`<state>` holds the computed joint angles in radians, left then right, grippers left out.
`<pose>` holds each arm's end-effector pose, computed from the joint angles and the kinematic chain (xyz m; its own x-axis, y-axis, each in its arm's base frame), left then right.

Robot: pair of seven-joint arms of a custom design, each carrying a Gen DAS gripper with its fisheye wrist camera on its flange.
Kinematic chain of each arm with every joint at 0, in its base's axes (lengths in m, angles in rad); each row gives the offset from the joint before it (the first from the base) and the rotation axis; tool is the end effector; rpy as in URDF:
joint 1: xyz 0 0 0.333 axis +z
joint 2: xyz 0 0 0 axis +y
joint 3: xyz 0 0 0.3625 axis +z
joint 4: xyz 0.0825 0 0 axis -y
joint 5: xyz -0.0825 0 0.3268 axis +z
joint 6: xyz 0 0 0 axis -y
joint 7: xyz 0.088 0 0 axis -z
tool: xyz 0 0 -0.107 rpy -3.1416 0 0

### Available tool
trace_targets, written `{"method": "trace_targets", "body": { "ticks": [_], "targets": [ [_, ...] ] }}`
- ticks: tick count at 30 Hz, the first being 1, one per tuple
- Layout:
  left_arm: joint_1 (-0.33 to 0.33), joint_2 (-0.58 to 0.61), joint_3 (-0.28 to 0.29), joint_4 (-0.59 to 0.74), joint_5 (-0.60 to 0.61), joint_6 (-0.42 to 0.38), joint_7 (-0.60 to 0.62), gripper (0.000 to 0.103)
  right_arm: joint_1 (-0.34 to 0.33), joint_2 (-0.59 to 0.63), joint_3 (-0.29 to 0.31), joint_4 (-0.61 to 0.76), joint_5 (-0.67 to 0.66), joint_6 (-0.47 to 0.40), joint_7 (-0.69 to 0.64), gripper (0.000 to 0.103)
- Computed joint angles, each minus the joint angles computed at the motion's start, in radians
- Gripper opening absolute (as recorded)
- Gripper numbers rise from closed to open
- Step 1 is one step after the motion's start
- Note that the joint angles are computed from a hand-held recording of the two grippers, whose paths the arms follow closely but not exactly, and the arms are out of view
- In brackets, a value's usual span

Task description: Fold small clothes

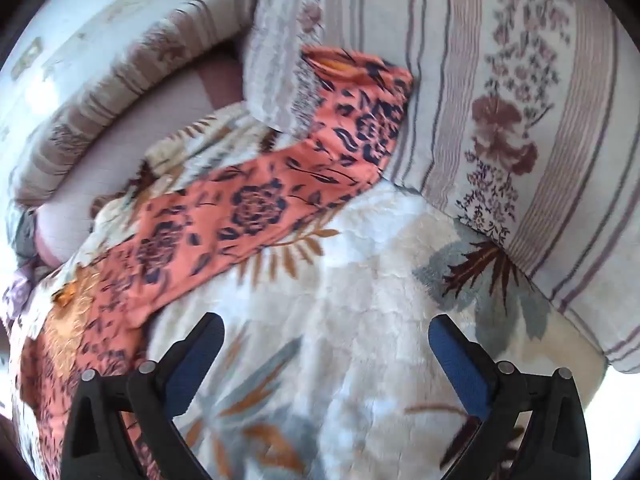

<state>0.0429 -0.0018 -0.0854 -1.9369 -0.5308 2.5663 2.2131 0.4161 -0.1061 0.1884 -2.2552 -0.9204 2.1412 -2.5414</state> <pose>0.5499 -0.0155 0.6198 -0.3544 -0.9308 0.0897 -0.7134 0.2071 -0.6694 0.3953 0.2353 0.4988 -0.7933 -0.5674 -0.2206 -0.2996 0.6792 -0.6700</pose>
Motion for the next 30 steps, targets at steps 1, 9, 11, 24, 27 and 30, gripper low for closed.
{"method": "trace_targets", "body": {
  "ticks": [1,9,11,24,27,30],
  "targets": [
    [0.002,0.002,0.002,0.004,-0.004,-0.008,0.001,0.103,0.027,0.008,0.035,0.051,-0.004,-0.071,-0.031,0.103],
    [0.001,-0.029,0.004,-0.062,-0.047,0.028,0.036,0.103,0.275,0.307,0.134,0.518,-0.174,-0.248,-0.259,0.103],
    [-0.001,-0.037,0.006,-0.077,-0.051,0.046,0.046,0.103,0.311,0.387,0.117,0.604,-0.194,-0.206,-0.26,0.103],
    [-0.006,-0.054,0.014,-0.118,-0.048,0.07,0.062,0.103,0.45,0.669,-0.032,1.02,-0.103,-0.187,-0.462,0.103],
    [-0.007,-0.055,0.015,-0.12,-0.049,0.069,0.065,0.103,0.469,0.674,-0.069,1.03,-0.078,-0.178,-0.467,0.103],
    [-0.007,-0.055,0.016,-0.12,-0.053,0.071,0.068,0.103,0.493,0.686,-0.107,1.052,-0.051,-0.191,-0.488,0.103]
  ]
}}
